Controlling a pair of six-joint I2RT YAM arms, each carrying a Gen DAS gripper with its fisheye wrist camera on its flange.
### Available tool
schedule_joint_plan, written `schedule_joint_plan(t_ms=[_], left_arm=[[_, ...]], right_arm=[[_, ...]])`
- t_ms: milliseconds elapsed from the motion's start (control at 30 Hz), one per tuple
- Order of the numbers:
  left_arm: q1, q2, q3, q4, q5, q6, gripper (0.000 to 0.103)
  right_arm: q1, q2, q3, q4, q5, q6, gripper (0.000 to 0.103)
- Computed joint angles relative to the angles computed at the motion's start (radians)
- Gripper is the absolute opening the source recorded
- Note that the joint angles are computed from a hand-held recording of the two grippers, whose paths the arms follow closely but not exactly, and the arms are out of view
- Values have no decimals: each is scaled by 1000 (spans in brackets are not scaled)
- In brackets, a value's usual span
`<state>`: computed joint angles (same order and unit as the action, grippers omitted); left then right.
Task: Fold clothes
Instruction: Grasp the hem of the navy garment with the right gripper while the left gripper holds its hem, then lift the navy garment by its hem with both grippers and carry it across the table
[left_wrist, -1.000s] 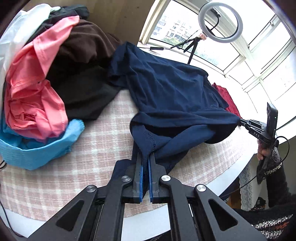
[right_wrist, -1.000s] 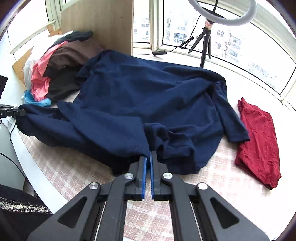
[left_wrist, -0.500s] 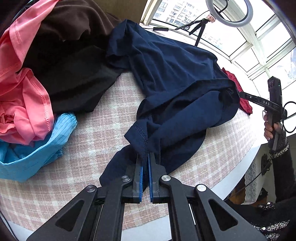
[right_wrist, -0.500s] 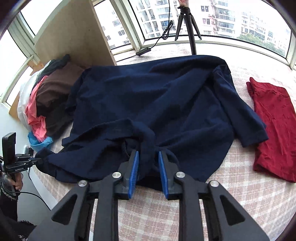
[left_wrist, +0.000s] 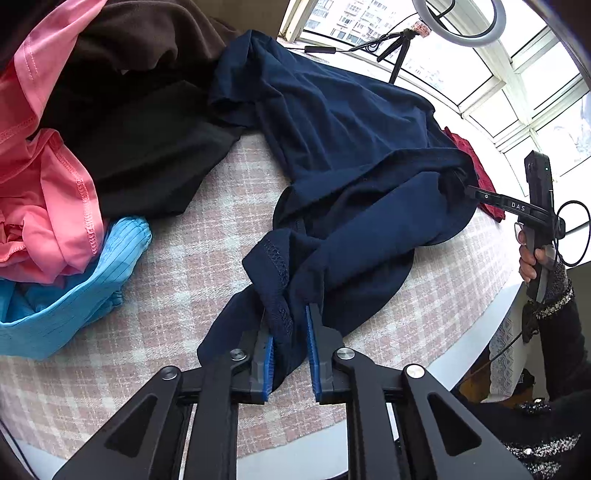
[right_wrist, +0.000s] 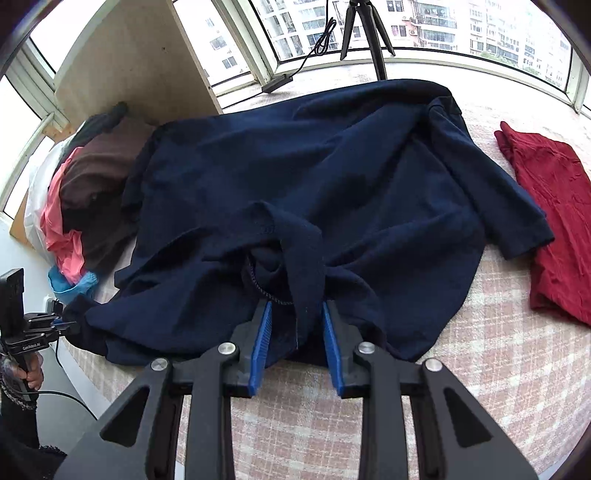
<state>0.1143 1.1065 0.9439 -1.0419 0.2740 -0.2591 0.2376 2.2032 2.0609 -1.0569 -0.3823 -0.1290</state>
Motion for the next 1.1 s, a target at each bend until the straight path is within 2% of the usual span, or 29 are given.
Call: schedule_joint_plan(t_ms=[33, 67, 167, 333, 433, 467, 500, 600, 667, 700, 800, 833, 867, 933, 1000, 1067, 1100], left_arm=[[-3, -9, 0, -6, -7, -1, 29], [-5, -18, 0, -11, -8, 2, 31], [6, -27, 5, -18, -6, 18, 34], [74, -7, 9, -6, 49, 56, 35], [95, 11, 3, 3, 73, 87, 29], [96, 13, -2, 8, 74, 98, 12], [97, 15, -8, 13, 75, 109, 2], [113, 6, -22, 45, 61, 103, 3], [119, -5, -10, 50, 46, 107, 3], [111, -26, 19, 22, 29, 119, 3], [86, -74, 115, -59, -21, 155, 3], [86, -121, 151, -107, -23, 144, 3], [63, -182, 187, -157, -67, 103, 3], [-97, -301, 229, -260, -262, -23, 3], [-180, -404, 167, -343, -334, -150, 3], [-246, -470, 40, -372, -341, -270, 3], [-332, -491, -24, -367, -381, -364, 3]], right_arm=[[3, 8, 5, -4, 3, -3, 5], [7, 16, 10, -8, 6, -6, 5], [20, -4, -18, 10, 33, -30, 5], [42, -30, -45, 30, 85, -53, 5], [56, -39, -62, 40, 114, -62, 5], [61, -42, -69, 46, 126, -63, 5], [65, -49, -82, 56, 138, -63, 5], [90, -83, -136, 94, 225, -63, 5], [112, -131, -192, 135, 326, -71, 4], [116, -175, -230, 158, 363, -78, 4], [80, -348, -311, 161, 383, -90, 4], [51, -440, -349, 157, 381, -98, 4], [18, -523, -370, 143, 376, -108, 3], [-62, -659, -360, 93, 350, -134, 3], [-206, -776, -395, 63, 271, -151, 4], [-323, -836, -489, 47, 191, -189, 4], [-385, -859, -529, 35, 151, -214, 3]])
